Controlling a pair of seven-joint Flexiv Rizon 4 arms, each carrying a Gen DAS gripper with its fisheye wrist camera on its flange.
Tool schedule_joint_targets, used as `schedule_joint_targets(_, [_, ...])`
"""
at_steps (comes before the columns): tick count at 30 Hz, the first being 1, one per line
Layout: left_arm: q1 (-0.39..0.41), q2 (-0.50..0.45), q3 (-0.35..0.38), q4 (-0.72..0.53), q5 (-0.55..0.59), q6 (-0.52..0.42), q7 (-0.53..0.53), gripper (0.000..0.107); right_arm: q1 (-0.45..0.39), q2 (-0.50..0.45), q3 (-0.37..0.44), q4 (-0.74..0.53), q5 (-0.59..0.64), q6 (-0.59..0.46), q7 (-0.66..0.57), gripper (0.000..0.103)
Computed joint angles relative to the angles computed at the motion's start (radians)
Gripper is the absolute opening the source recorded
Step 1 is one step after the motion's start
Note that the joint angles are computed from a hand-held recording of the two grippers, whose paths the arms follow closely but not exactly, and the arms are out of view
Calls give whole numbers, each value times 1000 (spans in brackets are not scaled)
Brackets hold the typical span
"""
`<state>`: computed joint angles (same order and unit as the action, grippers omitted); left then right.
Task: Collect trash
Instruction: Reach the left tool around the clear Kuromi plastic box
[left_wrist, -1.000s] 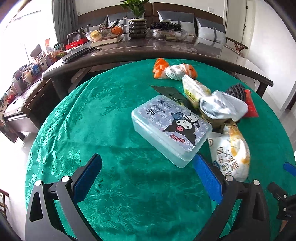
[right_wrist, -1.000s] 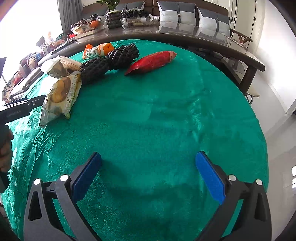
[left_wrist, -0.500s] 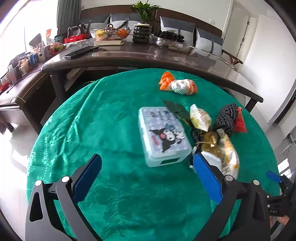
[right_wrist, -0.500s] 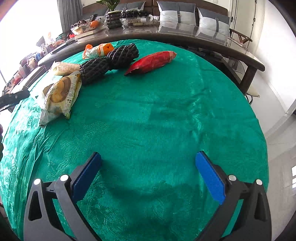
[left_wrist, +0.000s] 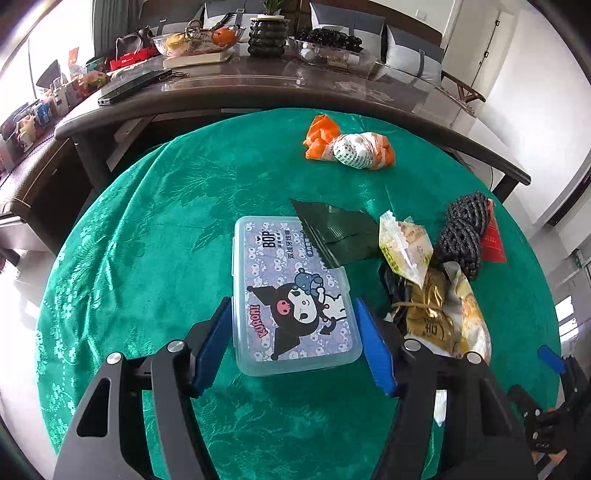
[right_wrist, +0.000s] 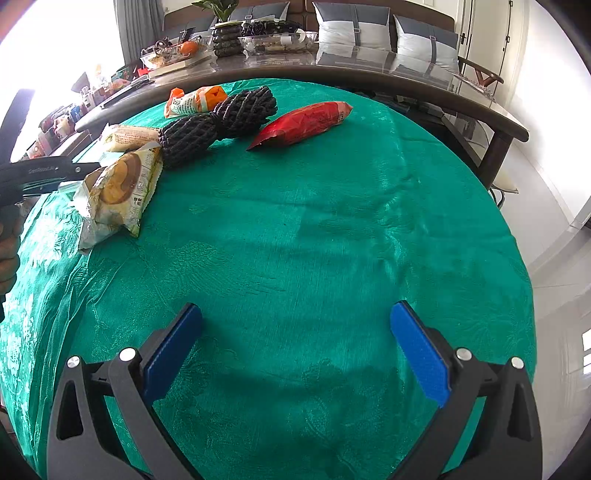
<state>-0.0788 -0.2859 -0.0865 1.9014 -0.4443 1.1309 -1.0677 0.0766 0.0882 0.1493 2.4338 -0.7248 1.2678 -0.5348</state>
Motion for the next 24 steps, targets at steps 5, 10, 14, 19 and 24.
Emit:
schedule_joint_targets(5, [29,136,-11,181,-156,41,165,65,0,1,0,1,3,-1,-2,99])
schedule_joint_targets(10, [-25,258,25,334,-343,39,326,65,0,1,0,0,4,-1,-3,99])
schedule_joint_targets(14, [-89,286,38,395,-406,107,373,68,0,1,0,0,4,-1,-4,99])
schedule_joint_targets(19, [-111,252,39,392,-342,175,323,87,1,-1,0,-1,5,-1,-3,99])
schedule_joint_targets(24, [-98,220,39,380,-243,217,235,90,1,1,0,1,11,2,-7,99])
